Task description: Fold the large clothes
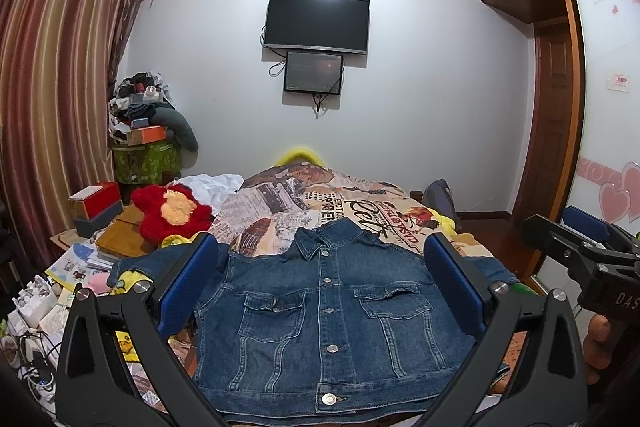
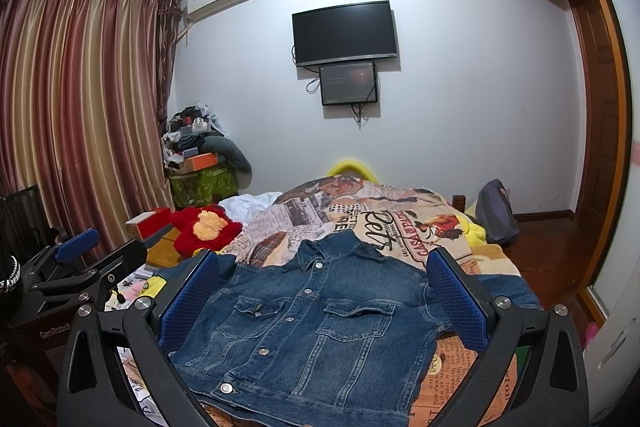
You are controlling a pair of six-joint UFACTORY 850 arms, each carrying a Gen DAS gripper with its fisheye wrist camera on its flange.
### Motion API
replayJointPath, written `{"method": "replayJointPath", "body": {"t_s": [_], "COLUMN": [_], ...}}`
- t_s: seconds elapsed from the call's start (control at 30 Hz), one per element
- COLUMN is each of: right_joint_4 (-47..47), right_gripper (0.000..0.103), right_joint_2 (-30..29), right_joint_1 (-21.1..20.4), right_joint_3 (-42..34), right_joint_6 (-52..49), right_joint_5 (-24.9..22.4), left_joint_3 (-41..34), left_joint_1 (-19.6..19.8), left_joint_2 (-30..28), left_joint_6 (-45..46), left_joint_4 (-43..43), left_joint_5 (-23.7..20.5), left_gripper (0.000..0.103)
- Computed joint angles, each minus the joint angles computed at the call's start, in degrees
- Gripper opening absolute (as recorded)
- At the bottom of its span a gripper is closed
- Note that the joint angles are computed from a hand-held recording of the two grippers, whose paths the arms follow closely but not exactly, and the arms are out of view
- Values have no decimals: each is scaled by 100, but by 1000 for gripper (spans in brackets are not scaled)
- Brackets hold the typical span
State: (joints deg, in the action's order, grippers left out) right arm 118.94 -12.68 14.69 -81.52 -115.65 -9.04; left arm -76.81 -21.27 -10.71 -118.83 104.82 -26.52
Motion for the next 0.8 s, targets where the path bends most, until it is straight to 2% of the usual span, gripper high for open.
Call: {"method": "replayJointPath", "body": {"t_s": [0.17, 0.3, 0.8], "right_joint_4": [-151, 197, -177], "right_gripper": [103, 103, 103], "right_joint_2": [-3, -7, -39], "right_joint_1": [-8, 17, -5], "right_joint_3": [-22, 26, -42], "right_joint_6": [154, -191, 203], "right_joint_5": [-1, -2, 0], "left_joint_3": [-19, 26, 60], "left_joint_1": [23, 22, 6], "left_joint_2": [-18, -3, 14], "left_joint_6": [1, -75, -106], "left_joint_4": [5, 124, 158], "left_joint_5": [45, 50, 27], "left_gripper": [103, 103, 103]}}
